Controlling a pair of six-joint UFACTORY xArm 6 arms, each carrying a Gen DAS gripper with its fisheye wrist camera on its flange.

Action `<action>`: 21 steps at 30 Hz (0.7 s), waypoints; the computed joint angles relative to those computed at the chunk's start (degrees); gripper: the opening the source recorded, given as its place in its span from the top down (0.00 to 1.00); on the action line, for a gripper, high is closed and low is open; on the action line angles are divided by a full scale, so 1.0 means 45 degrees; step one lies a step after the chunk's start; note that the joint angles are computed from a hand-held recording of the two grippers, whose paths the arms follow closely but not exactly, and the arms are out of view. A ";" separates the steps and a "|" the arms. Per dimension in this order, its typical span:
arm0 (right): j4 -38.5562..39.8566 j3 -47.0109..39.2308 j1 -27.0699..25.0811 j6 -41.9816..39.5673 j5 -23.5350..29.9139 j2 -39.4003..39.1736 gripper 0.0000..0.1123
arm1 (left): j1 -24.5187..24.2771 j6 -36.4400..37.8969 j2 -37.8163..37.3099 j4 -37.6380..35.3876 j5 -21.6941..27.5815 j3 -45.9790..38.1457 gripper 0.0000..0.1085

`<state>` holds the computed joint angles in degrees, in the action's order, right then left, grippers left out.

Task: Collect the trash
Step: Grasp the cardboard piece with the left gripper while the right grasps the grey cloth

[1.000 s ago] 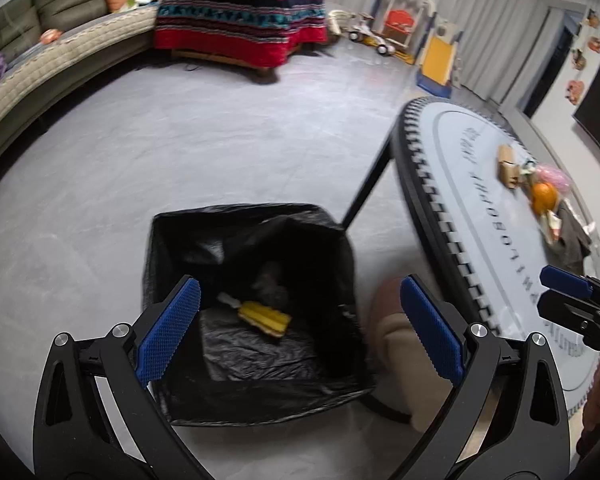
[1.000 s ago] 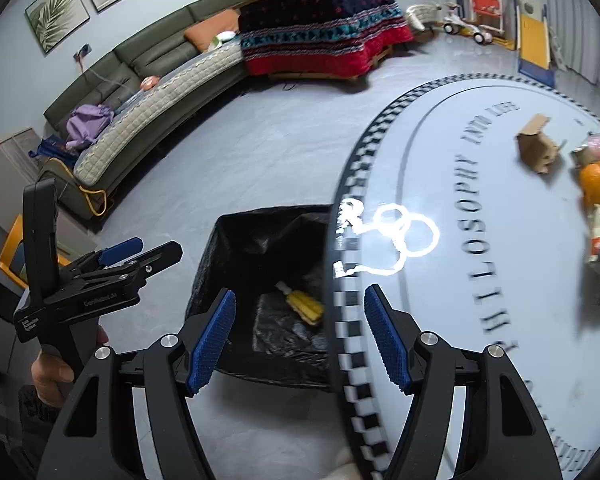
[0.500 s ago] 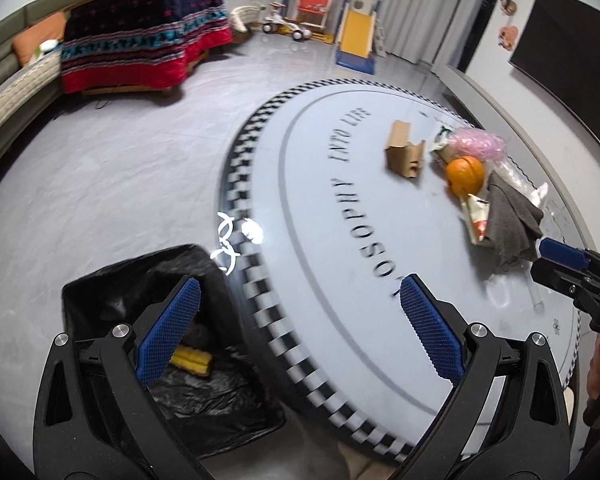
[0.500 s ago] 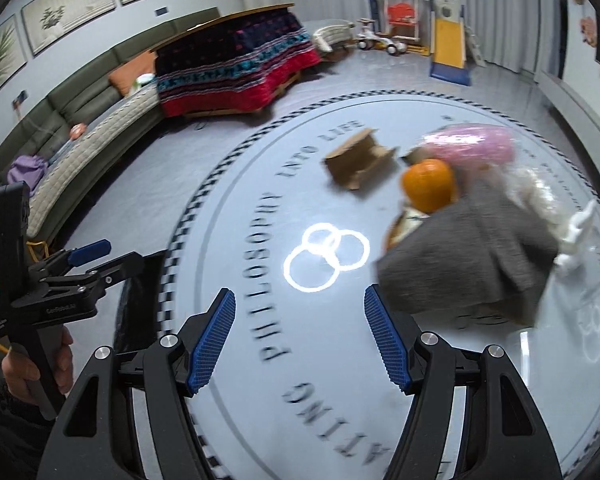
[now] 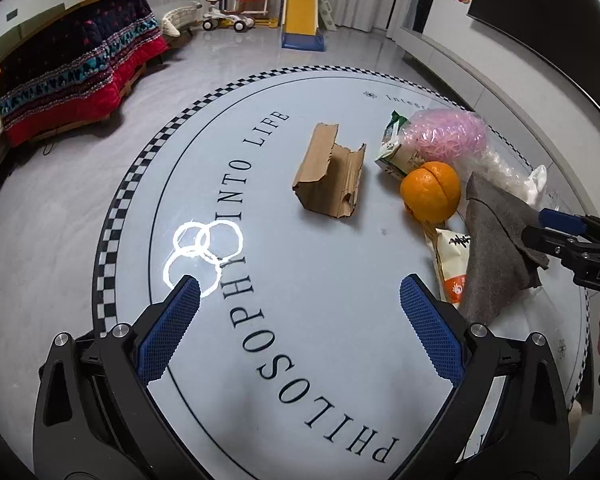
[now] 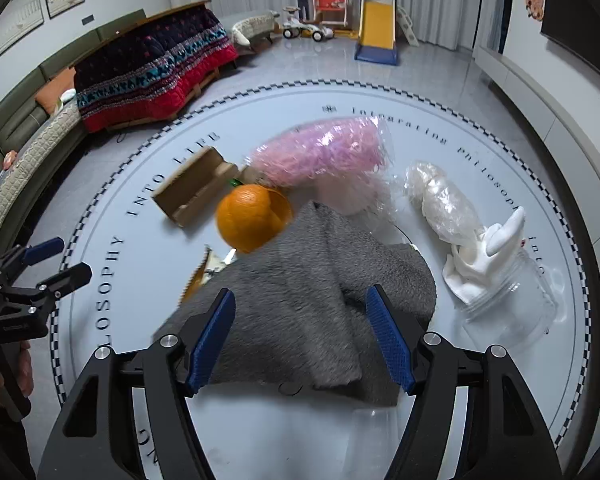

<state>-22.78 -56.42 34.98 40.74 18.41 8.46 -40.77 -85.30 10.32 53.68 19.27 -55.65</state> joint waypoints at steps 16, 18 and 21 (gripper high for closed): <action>0.2105 0.0048 -0.0129 -0.2079 -0.0734 0.0481 0.94 | 0.0645 0.6062 0.4669 -0.3822 0.1285 -0.5539 0.11; 0.2686 0.0189 -0.0128 -0.2405 -0.0985 0.0417 0.94 | 0.0634 0.6453 0.5076 -0.4077 0.1491 -0.6032 0.11; 0.3230 0.0417 -0.0175 -0.2731 -0.1351 0.0249 0.94 | 0.0519 0.6436 0.5561 -0.3631 0.2213 -0.6705 0.11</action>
<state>-8.24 -54.54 34.20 28.45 12.33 9.59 -38.44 -56.34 35.34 37.34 29.23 -85.82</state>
